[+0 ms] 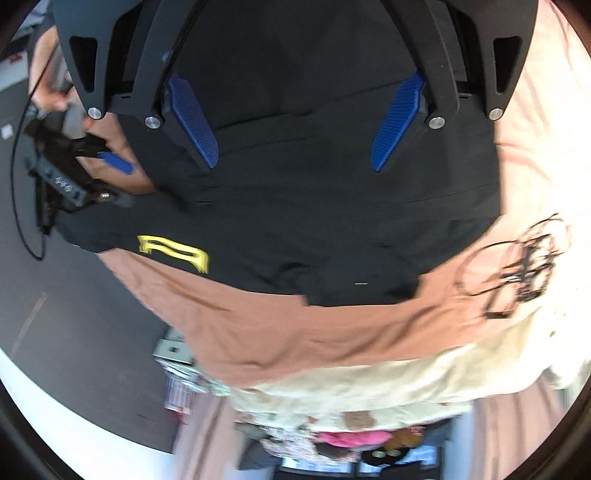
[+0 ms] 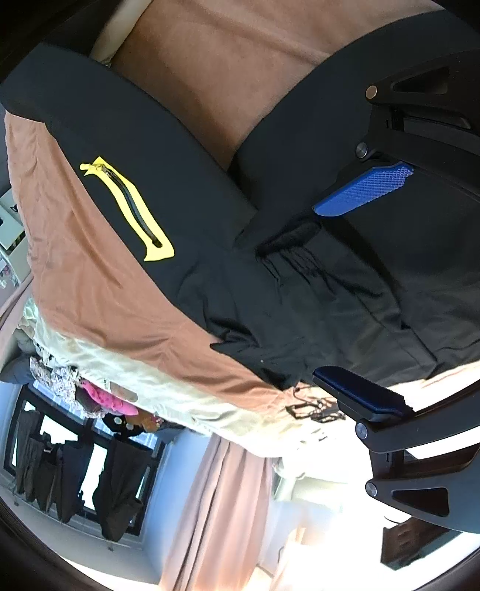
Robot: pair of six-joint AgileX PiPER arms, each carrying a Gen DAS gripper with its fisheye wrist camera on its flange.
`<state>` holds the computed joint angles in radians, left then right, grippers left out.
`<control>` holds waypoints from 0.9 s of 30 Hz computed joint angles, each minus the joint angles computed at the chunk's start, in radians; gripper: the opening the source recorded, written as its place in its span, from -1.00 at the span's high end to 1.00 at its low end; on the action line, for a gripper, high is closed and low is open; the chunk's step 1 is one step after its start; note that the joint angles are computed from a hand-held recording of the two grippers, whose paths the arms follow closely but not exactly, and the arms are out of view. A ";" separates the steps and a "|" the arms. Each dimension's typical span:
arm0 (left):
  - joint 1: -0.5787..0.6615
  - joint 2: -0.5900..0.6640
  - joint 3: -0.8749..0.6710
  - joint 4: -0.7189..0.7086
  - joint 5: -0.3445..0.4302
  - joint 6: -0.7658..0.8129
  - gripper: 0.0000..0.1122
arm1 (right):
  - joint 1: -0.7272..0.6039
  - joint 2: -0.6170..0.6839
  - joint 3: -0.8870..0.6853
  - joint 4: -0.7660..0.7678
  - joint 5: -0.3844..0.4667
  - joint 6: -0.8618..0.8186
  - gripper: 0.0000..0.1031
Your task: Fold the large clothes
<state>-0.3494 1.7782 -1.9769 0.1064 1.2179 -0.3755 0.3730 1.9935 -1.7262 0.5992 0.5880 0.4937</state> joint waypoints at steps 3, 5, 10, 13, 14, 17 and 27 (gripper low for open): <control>0.058 -0.089 0.137 0.026 -0.045 0.000 -0.54 | -0.005 0.028 -0.025 -0.042 0.027 0.012 -0.63; 0.099 -0.135 0.219 0.036 -0.073 0.003 -0.54 | -0.007 0.066 -0.054 -0.046 0.052 0.003 -0.62; 0.230 -0.240 0.440 0.038 -0.160 0.020 -0.53 | 0.005 0.173 -0.165 -0.091 0.156 0.034 -0.44; 0.330 -0.281 0.557 0.003 -0.224 0.055 -0.40 | 0.018 0.228 -0.230 -0.094 0.213 0.032 -0.44; 0.360 -0.283 0.588 -0.009 -0.243 0.064 -0.36 | 0.023 0.239 -0.241 -0.097 0.221 0.027 -0.44; 0.456 -0.271 0.678 -0.049 -0.300 0.095 -0.10 | 0.042 0.271 -0.293 -0.146 0.231 0.053 -0.44; 0.587 -0.144 0.800 -0.130 -0.426 0.193 0.49 | 0.053 0.242 -0.216 -0.118 0.030 -0.069 0.80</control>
